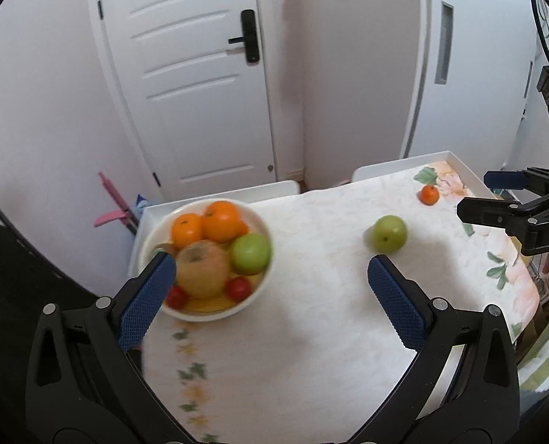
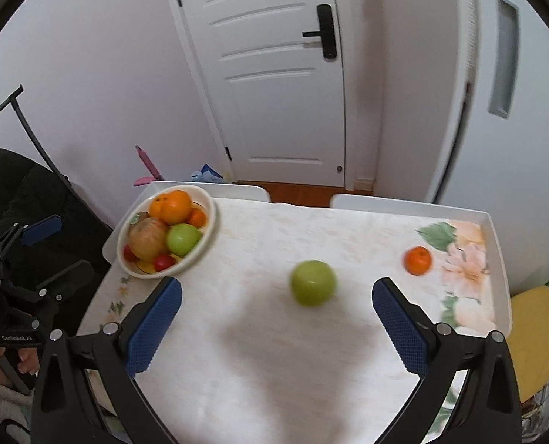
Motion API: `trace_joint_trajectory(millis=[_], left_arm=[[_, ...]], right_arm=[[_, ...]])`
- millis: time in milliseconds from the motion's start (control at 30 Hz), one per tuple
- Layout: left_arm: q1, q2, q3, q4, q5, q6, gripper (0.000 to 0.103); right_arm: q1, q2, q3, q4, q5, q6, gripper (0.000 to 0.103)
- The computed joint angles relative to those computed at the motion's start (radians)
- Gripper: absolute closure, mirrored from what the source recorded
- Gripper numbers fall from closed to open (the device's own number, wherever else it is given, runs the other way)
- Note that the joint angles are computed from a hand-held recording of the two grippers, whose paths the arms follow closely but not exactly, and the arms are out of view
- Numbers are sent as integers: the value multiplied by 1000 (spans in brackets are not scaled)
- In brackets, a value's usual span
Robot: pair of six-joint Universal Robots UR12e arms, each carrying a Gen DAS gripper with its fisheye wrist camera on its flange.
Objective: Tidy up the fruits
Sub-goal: 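Move both tools back toward the green apple and mandarin on the table, then grasp the green apple with the left tool while the right tool grasps the mandarin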
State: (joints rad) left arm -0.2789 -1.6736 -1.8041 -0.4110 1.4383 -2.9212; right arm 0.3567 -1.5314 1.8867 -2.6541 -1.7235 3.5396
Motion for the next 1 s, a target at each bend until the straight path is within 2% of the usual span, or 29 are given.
trace_joint_trajectory(millis=[133,433,767,1000], left_arm=[[-51,-23,22,-3,41,-36,0],[-148,-100,75,-11,132,-158,0],[-213,-198,116,0,210,-250,0],[-230,-263,159,-6,226,-250,7]], right_arm=[[-49,-41,41,7,46,-28,0],[-152,-86,118,-18,80,-120,0],[-243,-55,151,-26,158,-227,0],[-272,-16,155,-30,201,-267,0]])
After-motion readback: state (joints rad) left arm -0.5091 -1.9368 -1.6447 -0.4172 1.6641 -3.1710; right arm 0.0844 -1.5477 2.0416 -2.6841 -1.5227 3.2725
